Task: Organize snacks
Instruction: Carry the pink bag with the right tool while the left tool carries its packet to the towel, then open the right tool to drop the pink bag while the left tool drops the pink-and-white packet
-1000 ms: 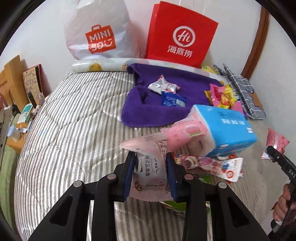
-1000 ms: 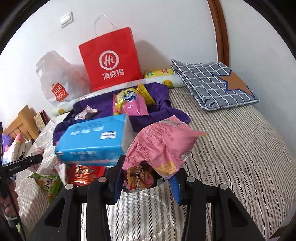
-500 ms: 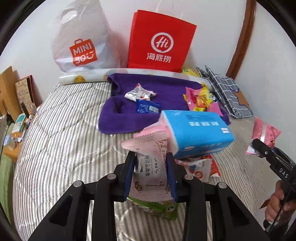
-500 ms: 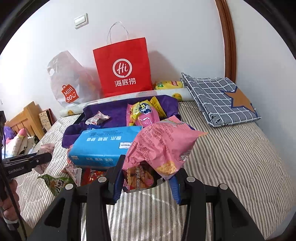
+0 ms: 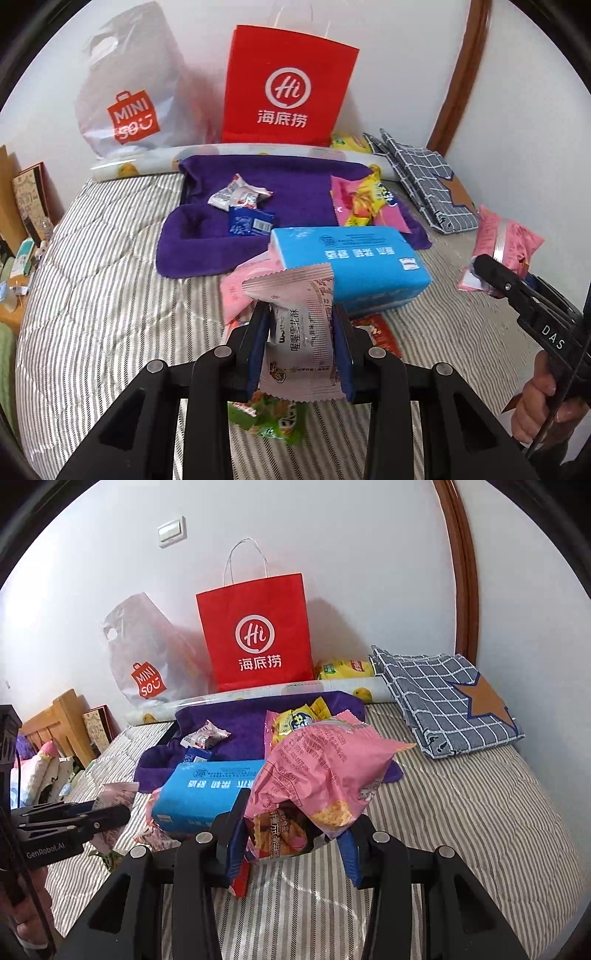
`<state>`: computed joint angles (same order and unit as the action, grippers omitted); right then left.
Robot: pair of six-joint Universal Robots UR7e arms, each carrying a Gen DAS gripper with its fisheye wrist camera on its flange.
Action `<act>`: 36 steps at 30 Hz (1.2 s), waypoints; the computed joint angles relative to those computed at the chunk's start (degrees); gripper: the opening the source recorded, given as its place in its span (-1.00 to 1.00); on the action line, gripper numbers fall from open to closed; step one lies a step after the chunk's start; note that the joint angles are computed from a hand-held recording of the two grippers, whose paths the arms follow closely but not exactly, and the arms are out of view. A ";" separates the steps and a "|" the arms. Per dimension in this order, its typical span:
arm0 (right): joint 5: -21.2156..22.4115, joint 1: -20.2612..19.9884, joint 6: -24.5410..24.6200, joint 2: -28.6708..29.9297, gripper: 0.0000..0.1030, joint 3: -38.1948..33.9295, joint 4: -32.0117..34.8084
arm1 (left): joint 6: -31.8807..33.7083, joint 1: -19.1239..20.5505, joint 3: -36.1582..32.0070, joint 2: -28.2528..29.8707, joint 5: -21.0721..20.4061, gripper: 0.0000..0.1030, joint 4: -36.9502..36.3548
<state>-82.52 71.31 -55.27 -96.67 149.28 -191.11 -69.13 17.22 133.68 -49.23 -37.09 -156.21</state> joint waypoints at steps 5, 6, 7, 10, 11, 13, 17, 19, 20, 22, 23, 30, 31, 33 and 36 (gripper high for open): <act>-0.23 1.03 0.56 0.73 -0.22 -0.59 -0.23 | 1.72 0.47 -0.82 0.40 0.33 -0.35 -1.20; -0.31 1.28 0.77 0.94 -0.22 -0.68 -0.43 | 2.29 0.64 -0.95 0.42 0.39 -0.35 -1.59; -0.44 1.67 1.04 1.29 -0.22 -0.90 -0.65 | 2.97 0.77 -1.14 0.42 0.62 -0.35 -1.88; -0.70 2.70 1.46 2.44 -0.22 -1.57 -1.44 | 4.35 1.10 -1.88 0.25 1.60 -0.35 -1.55; -1.00 3.17 1.64 2.94 -0.22 -1.89 -1.69 | 4.66 1.26 -2.15 0.12 1.88 -0.35 -1.28; -1.62 4.33 2.08 4.05 -0.22 -2.55 -2.48 | 5.50 1.61 -2.62 -0.21 2.23 -0.35 -0.94; -1.88 6.07 2.81 5.95 -0.22 -3.91 -3.65 | 8.20 2.56 -3.69 -0.61 3.47 -0.35 -0.92; -2.47 7.11 3.58 7.36 -0.22 -4.80 -4.50 | 9.27 3.25 -4.23 -0.84 3.70 -0.35 -0.97; -2.66 7.63 4.03 8.06 -0.22 -5.32 -4.69 | 9.92 3.57 -4.33 -0.96 3.72 -0.35 -1.41; -2.74 8.44 4.63 9.22 -0.22 -6.18 -4.92 | 11.62 4.47 -4.76 -1.25 3.87 -0.35 -2.22; -2.44 8.74 4.95 9.80 -0.22 -6.63 -5.13 | 12.26 4.85 -4.98 -1.37 4.19 -0.35 -2.34; -4.03 12.11 7.14 14.93 -0.22 -11.01 -5.12 | 16.73 8.27 -6.82 -2.59 5.14 -0.35 -2.98; -4.19 12.57 7.19 15.68 -0.22 -11.60 -5.12 | 17.03 8.60 -7.06 -2.72 5.42 -0.35 -2.74; -5.21 13.75 7.41 17.70 -0.22 -12.97 -5.71 | 17.66 9.57 -7.62 -3.22 5.82 -0.35 -2.19; -5.53 14.67 7.96 19.50 -0.22 -14.66 -5.26 | 18.88 10.86 -8.33 -3.97 6.11 -0.35 -1.79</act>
